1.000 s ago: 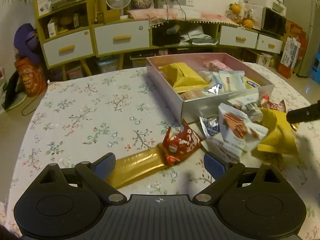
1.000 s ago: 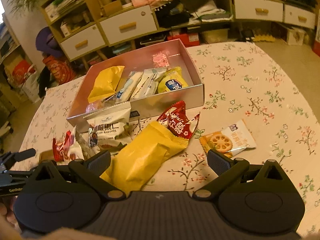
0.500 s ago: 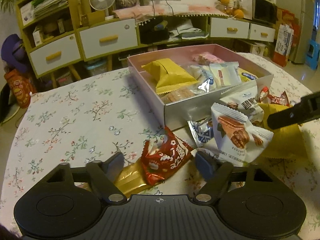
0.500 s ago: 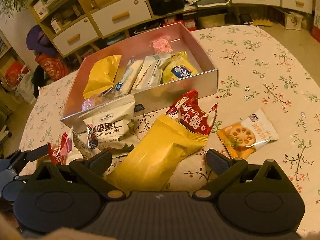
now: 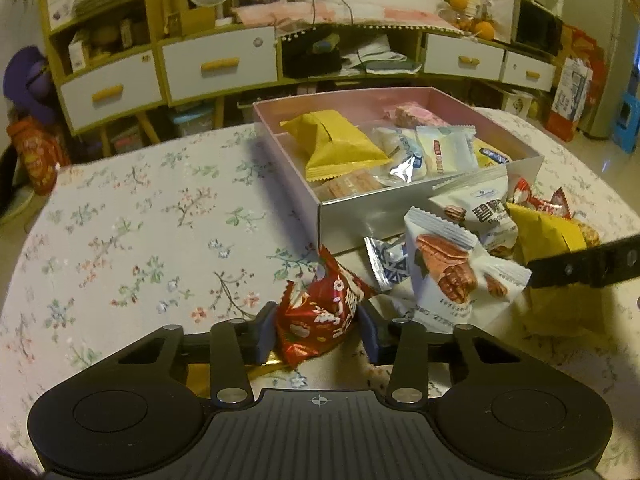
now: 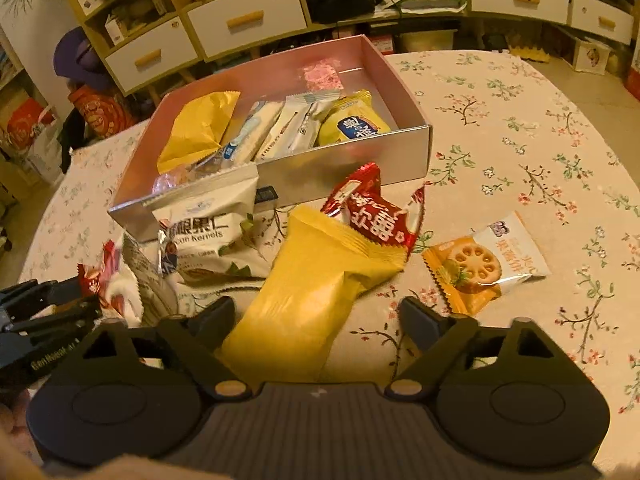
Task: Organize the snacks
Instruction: 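Grasp the red candy pack with the left tool while the right tool grasps the yellow pillow pack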
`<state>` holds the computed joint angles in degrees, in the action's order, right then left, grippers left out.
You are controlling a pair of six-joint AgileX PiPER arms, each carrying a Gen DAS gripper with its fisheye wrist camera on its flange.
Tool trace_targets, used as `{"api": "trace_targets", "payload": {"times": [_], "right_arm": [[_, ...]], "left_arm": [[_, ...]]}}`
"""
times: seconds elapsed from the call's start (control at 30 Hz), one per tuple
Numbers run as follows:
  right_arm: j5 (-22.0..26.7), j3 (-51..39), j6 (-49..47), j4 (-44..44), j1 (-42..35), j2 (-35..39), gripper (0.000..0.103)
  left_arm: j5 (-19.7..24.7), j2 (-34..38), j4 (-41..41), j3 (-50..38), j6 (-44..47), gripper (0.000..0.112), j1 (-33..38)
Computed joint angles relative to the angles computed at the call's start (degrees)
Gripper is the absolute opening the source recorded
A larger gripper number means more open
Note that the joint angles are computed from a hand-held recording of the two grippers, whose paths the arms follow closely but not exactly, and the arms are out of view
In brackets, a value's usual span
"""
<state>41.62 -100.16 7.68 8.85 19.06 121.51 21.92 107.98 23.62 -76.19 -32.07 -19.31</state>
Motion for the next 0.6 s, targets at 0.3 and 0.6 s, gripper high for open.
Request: {"api": "trace_targets", "payload": {"times": [0.3, 0.6], "right_arm": [[0.0, 0.6, -3.0, -2.6, 0.6, -0.8, 0.044], [0.4, 0.8, -5.4, 0.1, -0.7, -1.3, 0.038]], "left_arm": [[3.0, 0.9, 2.0, -1.9, -5.6, 0.031, -1.3], [3.9, 0.6, 2.7, -2.3, -9.1, 0.030, -1.4]]}}
